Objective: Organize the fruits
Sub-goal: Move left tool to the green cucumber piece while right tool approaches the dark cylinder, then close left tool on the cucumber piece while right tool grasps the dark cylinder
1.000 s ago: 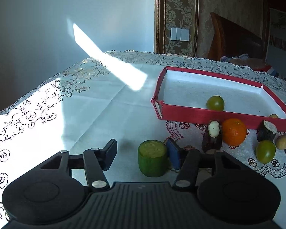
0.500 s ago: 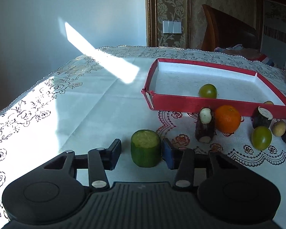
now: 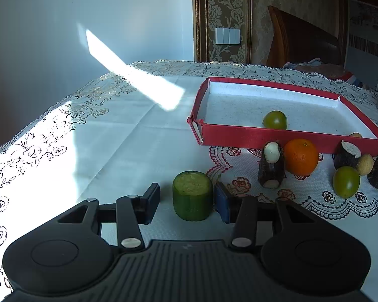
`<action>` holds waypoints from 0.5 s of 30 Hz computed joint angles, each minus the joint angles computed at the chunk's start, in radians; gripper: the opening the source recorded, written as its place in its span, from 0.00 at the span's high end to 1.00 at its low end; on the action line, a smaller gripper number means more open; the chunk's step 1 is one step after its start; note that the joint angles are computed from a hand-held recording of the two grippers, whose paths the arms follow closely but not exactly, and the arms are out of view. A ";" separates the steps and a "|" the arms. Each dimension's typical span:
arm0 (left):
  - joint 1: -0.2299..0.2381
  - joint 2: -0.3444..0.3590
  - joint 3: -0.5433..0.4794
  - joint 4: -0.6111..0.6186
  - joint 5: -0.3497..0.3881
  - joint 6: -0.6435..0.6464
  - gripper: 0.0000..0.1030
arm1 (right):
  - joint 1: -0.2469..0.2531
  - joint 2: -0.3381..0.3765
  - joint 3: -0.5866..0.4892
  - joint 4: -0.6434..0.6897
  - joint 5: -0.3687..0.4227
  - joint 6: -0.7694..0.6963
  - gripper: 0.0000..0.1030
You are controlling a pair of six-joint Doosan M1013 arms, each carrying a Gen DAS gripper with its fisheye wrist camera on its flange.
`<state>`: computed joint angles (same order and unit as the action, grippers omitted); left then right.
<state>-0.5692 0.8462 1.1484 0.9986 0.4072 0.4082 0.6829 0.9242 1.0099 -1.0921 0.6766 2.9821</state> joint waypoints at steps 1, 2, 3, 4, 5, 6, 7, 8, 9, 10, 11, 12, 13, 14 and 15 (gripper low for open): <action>0.000 0.000 0.000 -0.001 -0.001 0.000 0.56 | 0.000 -0.001 0.001 0.000 0.000 0.003 0.71; 0.001 0.000 0.001 -0.002 -0.003 -0.002 0.56 | 0.001 -0.003 0.004 0.001 -0.003 0.006 0.71; 0.001 -0.001 0.001 -0.002 -0.004 -0.003 0.56 | 0.000 -0.007 0.010 0.008 -0.018 0.002 0.71; 0.000 -0.001 0.001 -0.001 -0.003 -0.003 0.56 | 0.000 -0.012 0.017 0.013 -0.036 0.000 0.71; 0.000 0.000 0.001 0.000 -0.002 -0.002 0.56 | -0.002 -0.019 0.029 0.018 -0.063 0.004 0.71; 0.000 0.000 0.001 0.000 -0.002 -0.002 0.56 | -0.002 -0.027 0.041 0.029 -0.094 -0.003 0.71; 0.000 0.000 0.001 0.000 -0.002 -0.003 0.56 | -0.001 -0.031 0.049 0.037 -0.109 -0.014 0.71; 0.000 0.000 0.001 0.000 -0.002 -0.004 0.56 | 0.000 -0.033 0.051 0.046 -0.113 -0.028 0.71; 0.000 0.000 0.000 0.000 -0.003 -0.004 0.56 | 0.003 -0.032 0.050 0.043 -0.107 -0.037 0.71; -0.001 0.000 0.000 0.001 -0.001 -0.004 0.56 | 0.003 -0.031 0.049 0.045 -0.107 -0.037 0.71; 0.000 0.000 0.001 0.001 -0.002 -0.003 0.56 | 0.002 -0.030 0.047 0.049 -0.111 -0.029 0.71; 0.000 -0.001 0.001 0.003 -0.001 -0.005 0.56 | 0.000 -0.029 0.046 0.042 -0.115 -0.018 0.71; 0.000 -0.001 0.001 0.003 -0.002 -0.005 0.56 | 0.000 -0.025 0.040 0.042 -0.109 -0.017 0.68; 0.000 -0.001 0.001 0.001 -0.003 -0.005 0.56 | -0.001 -0.022 0.035 0.046 -0.108 -0.021 0.67; 0.000 -0.001 0.001 0.001 -0.002 -0.004 0.56 | -0.003 -0.020 0.033 0.051 -0.115 -0.025 0.67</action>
